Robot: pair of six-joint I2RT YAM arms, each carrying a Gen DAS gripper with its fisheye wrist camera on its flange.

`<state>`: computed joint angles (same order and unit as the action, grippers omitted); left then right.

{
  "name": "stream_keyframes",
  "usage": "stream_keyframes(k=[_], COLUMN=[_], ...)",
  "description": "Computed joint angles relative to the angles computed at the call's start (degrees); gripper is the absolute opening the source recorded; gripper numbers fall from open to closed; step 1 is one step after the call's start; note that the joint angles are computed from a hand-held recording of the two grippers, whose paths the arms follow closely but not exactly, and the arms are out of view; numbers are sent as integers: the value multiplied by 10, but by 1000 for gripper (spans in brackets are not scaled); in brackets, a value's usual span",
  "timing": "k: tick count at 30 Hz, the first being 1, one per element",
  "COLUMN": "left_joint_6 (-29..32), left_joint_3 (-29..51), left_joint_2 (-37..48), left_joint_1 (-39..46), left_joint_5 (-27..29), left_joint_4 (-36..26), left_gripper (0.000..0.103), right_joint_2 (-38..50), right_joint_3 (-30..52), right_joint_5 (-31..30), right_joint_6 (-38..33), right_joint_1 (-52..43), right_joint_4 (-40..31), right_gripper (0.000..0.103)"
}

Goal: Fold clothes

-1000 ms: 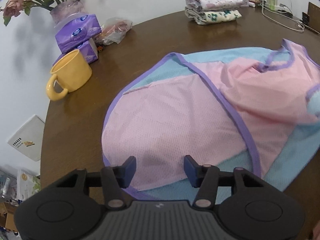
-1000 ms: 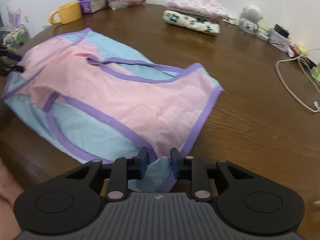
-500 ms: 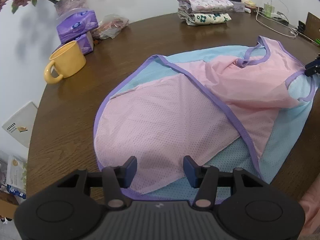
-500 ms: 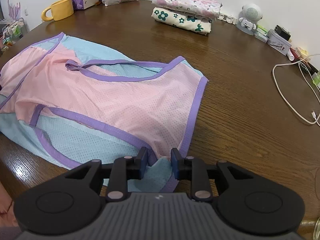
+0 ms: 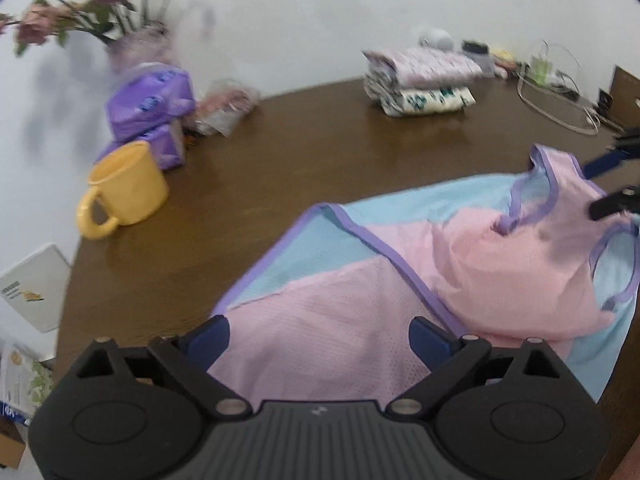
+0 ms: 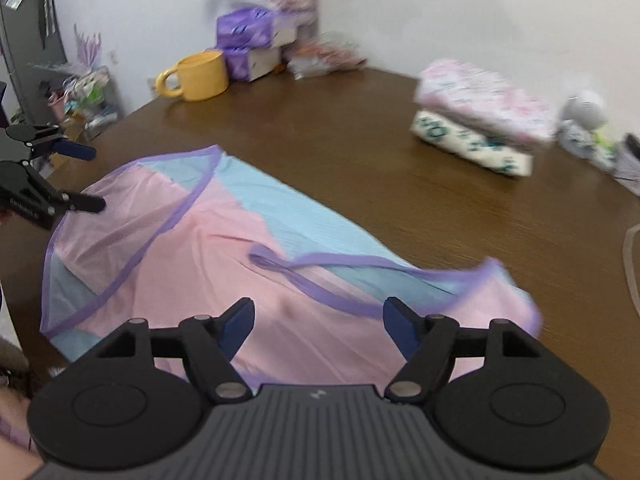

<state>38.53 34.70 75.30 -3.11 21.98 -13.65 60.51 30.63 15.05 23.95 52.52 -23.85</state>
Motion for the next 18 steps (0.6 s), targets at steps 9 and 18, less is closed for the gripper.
stream_keyframes(k=[9,18], left_joint_6=[48,59], left_joint_3=[40,67], left_joint_2=[100,146], left_joint_1=[-2,16], left_joint_5=[12,32], left_joint_4=[-2,-24], left_gripper=[88,91], right_joint_2=[174,223], right_joint_3=[30,41], right_joint_5=[-184,-230], right_joint_6=[77,114], right_joint_1=[-132,-181], right_joint_4=[137,184], right_gripper=[45,36])
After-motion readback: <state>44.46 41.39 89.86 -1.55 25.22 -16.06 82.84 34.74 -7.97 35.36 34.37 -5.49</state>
